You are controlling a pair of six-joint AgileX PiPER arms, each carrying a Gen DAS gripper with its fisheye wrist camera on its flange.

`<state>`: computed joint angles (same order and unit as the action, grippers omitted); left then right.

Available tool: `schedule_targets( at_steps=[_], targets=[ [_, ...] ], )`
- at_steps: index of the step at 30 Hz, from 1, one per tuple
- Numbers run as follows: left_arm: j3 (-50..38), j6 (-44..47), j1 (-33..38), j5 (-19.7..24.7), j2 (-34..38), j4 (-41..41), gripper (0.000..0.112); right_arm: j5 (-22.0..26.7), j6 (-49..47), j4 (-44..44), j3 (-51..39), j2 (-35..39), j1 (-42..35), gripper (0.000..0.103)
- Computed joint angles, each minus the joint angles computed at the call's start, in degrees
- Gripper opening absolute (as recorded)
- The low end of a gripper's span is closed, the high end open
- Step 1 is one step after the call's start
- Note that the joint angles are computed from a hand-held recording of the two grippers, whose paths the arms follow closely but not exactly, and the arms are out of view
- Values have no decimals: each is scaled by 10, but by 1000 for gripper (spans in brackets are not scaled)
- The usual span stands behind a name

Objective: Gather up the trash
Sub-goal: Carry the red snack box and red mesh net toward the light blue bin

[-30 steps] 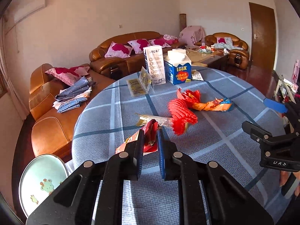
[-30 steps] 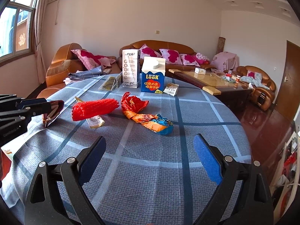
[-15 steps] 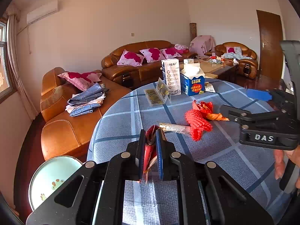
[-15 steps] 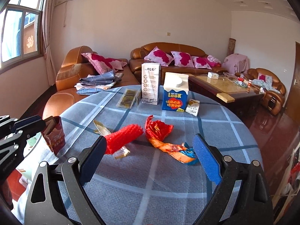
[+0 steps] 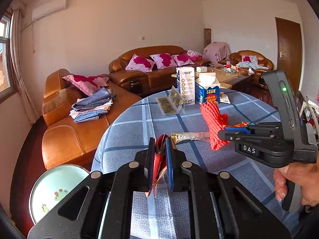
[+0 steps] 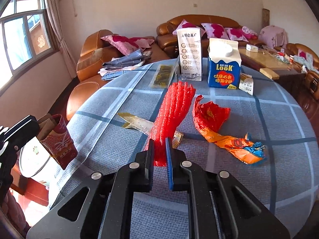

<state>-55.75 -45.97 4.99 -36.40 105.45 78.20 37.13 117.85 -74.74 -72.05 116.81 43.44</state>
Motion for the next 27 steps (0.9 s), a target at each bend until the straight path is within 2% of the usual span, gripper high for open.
schedule_targets(
  at_steps=[5, 12, 21, 27],
  targets=[
    [2, 0, 18, -12, -11, 0, 10, 35, 16, -39, 5, -14, 25, 11],
    [-3, 10, 43, -1, -10, -13, 10, 22, 6, -93, -19, -8, 29, 11],
    [-14, 16, 77, 15, -2, -23, 10, -55, -10, -128, -86, 36, 8, 11],
    [-16, 37, 97, 32, 0, -37, 10, -78, -67, -116, -145, 71, 8, 11]
  ],
)
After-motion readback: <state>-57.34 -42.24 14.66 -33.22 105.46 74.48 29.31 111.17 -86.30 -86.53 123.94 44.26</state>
